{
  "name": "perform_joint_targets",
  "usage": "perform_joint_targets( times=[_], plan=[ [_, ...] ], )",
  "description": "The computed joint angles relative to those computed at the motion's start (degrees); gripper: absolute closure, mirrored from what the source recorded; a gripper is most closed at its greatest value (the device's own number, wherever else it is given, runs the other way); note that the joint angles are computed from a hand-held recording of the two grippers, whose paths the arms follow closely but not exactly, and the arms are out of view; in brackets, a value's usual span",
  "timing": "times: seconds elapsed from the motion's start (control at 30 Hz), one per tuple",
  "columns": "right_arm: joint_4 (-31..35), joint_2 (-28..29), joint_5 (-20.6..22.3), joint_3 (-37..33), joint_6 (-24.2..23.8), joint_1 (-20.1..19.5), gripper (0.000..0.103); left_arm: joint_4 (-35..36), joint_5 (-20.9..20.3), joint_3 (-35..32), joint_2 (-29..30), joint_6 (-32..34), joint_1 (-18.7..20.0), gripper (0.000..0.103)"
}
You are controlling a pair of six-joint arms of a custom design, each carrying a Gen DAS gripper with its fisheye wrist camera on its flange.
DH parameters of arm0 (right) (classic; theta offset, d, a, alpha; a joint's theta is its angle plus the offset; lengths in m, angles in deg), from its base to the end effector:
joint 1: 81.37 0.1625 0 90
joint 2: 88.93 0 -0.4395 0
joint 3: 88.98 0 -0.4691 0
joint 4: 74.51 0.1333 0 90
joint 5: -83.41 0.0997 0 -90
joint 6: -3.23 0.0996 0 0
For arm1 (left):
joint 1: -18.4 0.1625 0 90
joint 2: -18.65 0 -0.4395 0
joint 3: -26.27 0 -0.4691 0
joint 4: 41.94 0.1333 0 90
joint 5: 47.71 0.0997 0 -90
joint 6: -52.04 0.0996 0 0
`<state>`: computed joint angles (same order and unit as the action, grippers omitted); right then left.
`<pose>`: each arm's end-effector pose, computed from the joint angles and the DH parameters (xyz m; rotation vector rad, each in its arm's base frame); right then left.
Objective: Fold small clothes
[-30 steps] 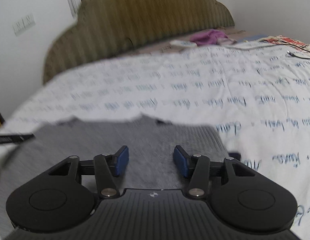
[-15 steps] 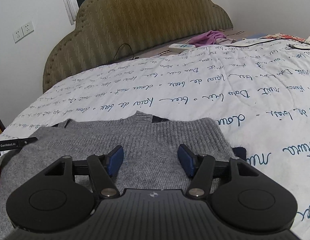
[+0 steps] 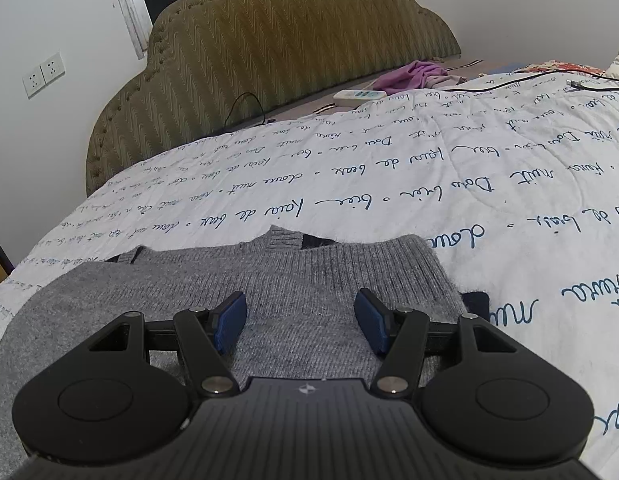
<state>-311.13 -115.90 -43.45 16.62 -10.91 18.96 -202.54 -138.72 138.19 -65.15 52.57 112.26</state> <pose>0.1791 -0.5726 -0.0355 -0.0162 -2.1620 1.3984 0.1718 -0.5918 0.3722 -0.0748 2.9166 -1.1341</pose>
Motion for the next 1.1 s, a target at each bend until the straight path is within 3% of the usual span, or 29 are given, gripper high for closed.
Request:
perform_joint_targets(
  times=[0.13, 0.23, 0.33, 0.4, 0.47, 0.5, 0.63, 0.7, 0.8, 0.87, 0.9, 0.97, 1.0, 1.1],
  plan=[
    [0.13, -0.1, 0.11, 0.09, 0.29, -0.01, 0.04, 4.86, -7.47, -2.51, 1.63, -8.47, 2.49, 0.034],
    [0.22, -0.21, 0.02, 0.18, 0.78, 0.03, 0.04, 6.47, -8.82, -4.54, 4.01, -14.46, 2.68, 0.034],
    [-0.17, -0.11, -0.02, 0.21, 0.94, 0.03, 0.04, 5.84, -6.49, -4.91, 4.96, -12.84, 1.26, 0.035],
    [-0.08, -0.11, 0.03, 0.2, 0.91, 0.01, 0.04, 5.7, -3.25, -4.74, 5.2, -9.45, -0.03, 0.052],
    [0.0, -0.03, -0.27, 0.04, 1.01, 0.07, 0.04, 5.45, 3.73, -4.19, 5.45, -5.18, -2.2, 0.087],
    [-0.15, -0.01, -0.11, 0.06, 0.52, -0.01, 0.04, 4.37, 6.43, -3.61, 5.6, -3.73, -2.93, 0.092],
    [0.81, 0.36, -2.1, -0.8, -0.24, 0.63, 0.04, 0.52, 8.7, -1.17, 4.8, 1.51, -4.05, 0.095],
    [1.78, 1.11, -4.03, -2.14, -3.04, 1.21, 0.035, -0.44, 9.09, -0.27, 4.28, 4.17, -4.56, 0.096],
    [11.14, 1.37, -11.84, -6.0, -6.63, 3.8, 0.023, -0.94, 7.25, 1.12, 2.94, 10.36, -5.28, 0.097],
    [20.66, 1.4, -18.44, -10.07, -1.72, 6.25, 0.022, -3.48, 5.43, 2.89, 1.84, 15.82, -5.79, 0.097],
    [26.61, 0.43, -18.42, -10.78, 4.24, 7.12, 0.022, -4.52, 4.64, 3.66, 1.43, 18.02, -6.11, 0.097],
    [38.61, -2.06, -11.27, -11.51, 15.43, 8.1, 0.023, -5.44, 3.89, 4.56, 1.04, 21.13, -6.69, 0.097],
    [44.61, -2.63, -6.66, -12.73, 18.37, 8.47, 0.024, -5.42, 3.74, 4.83, 0.86, 22.42, -7.03, 0.097],
    [62.6, -1.18, 3.82, -20.66, 20.73, 10.19, 0.028, -4.5, 4.11, 5.48, 0.5, 24.26, -7.8, 0.096]
  ],
)
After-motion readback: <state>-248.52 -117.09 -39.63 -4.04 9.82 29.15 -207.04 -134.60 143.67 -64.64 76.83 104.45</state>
